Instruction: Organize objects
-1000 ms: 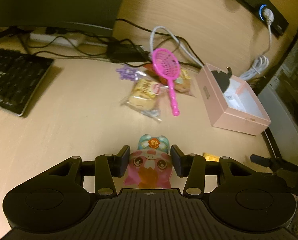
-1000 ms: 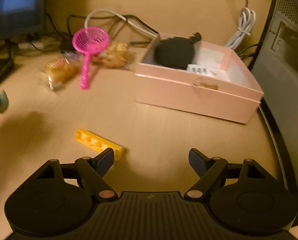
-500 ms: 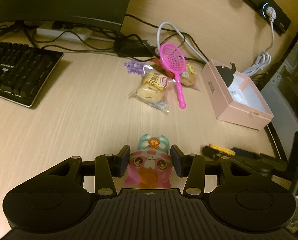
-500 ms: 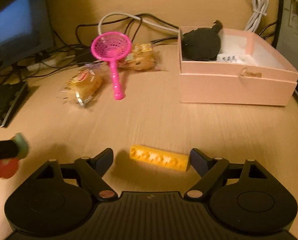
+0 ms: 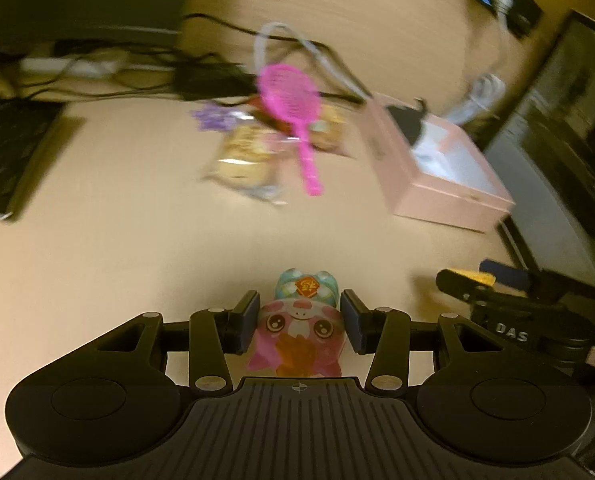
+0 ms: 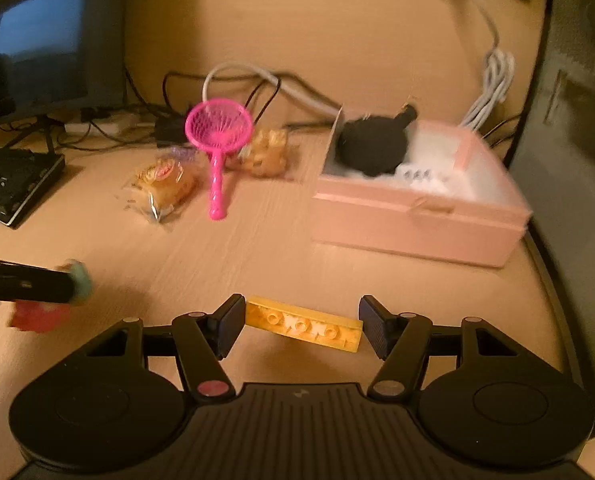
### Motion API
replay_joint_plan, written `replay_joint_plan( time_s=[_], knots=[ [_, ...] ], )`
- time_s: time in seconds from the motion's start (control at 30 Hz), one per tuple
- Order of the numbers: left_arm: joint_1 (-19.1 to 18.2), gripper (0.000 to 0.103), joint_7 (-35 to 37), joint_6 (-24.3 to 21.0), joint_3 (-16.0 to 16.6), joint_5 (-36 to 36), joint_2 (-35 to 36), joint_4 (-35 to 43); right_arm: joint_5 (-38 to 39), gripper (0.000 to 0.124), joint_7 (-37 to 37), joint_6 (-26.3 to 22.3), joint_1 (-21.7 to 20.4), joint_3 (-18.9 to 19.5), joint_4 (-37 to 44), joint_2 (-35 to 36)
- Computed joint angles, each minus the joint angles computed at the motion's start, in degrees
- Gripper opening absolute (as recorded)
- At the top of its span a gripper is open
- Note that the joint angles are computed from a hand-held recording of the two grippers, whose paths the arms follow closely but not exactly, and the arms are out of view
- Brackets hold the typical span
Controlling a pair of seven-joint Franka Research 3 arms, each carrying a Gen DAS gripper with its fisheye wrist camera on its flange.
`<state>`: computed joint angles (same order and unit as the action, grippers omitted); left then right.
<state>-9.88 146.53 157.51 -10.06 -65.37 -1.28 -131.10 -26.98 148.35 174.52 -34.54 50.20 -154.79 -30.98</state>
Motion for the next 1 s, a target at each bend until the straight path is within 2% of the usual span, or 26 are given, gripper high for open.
replay_joint_plan(
  time_s=[0.17,0.33,0.43,0.53,0.67,0.7,0.73,0.77,0.8,0.83,0.87,0.9,0.97,1.0],
  knots=[
    [-1.9,0.049,2.8,-0.3,-1.9,-2.3,1.6,3.4,3.2,0.063,-2.8,-2.4,9.6,-10.2,-5.1,-5.8],
    [-3.1,0.049,2.4,-1.6,-3.8,-0.3,4.5,9.5,5.3,0.063,-3.8,-5.2,14.9,-15.2,-10.0,-11.7],
    [-3.7,0.049,2.9,-0.7,-5.6,1.4,7.8,15.3,6.4,0.063,-4.1,-6.2,17.0,-16.9,-12.6,-15.1],
    [-4.5,0.05,3.3,2.3,-8.5,3.6,13.0,23.3,7.3,0.063,-4.2,-7.3,18.5,-17.9,-14.9,-18.4],
    [-5.5,0.051,0.2,6.8,-12.8,4.8,23.4,36.8,8.0,0.063,-4.1,-8.4,18.7,-18.2,-16.4,-20.6],
    [-7.5,0.052,-2.8,7.4,-11.6,7.5,26.0,39.8,8.2,0.063,-4.1,-8.7,18.8,-18.4,-16.7,-21.1],
    [-11.2,0.052,-8.5,7.5,-8.5,14.3,28.9,42.9,8.3,0.063,-4.0,-9.0,19.0,-18.6,-16.9,-21.6],
    [-15.8,0.052,-16.7,5.6,-3.5,24.3,32.0,46.3,8.4,0.063,-4.1,-9.2,19.0,-18.8,-17.1,-21.9],
    [-18.9,0.051,-22.6,3.3,0.1,31.4,34.5,49.2,8.3,0.063,-4.2,-9.4,19.0,-18.9,-17.3,-22.3],
    [-20.4,0.052,-25.3,2.7,1.6,34.7,36.4,50.8,8.3,0.063,-4.3,-9.7,19.2,-19.0,-17.5,-22.9],
    [-21.0,0.052,-26.6,4.3,1.8,36.0,37.3,50.9,8.1,0.063,-4.4,-9.9,19.1,-19.0,-17.5,-23.2],
    [-20.3,0.052,-26.7,6.7,0.5,35.6,37.5,50.2,7.9,0.063,-4.6,-9.9,18.9,-19.1,-17.6,-23.6],
    [-16.0,0.052,-24.0,12.0,-5.4,32.2,37.1,47.7,7.8,0.063,-5.0,-9.4,18.5,-19.5,-17.7,-23.5],
    [-14.5,0.052,-23.2,13.2,-7.1,32.0,36.7,46.8,7.8,0.063,-5.5,-9.0,18.3,-19.9,-17.7,-23.1]
  ],
)
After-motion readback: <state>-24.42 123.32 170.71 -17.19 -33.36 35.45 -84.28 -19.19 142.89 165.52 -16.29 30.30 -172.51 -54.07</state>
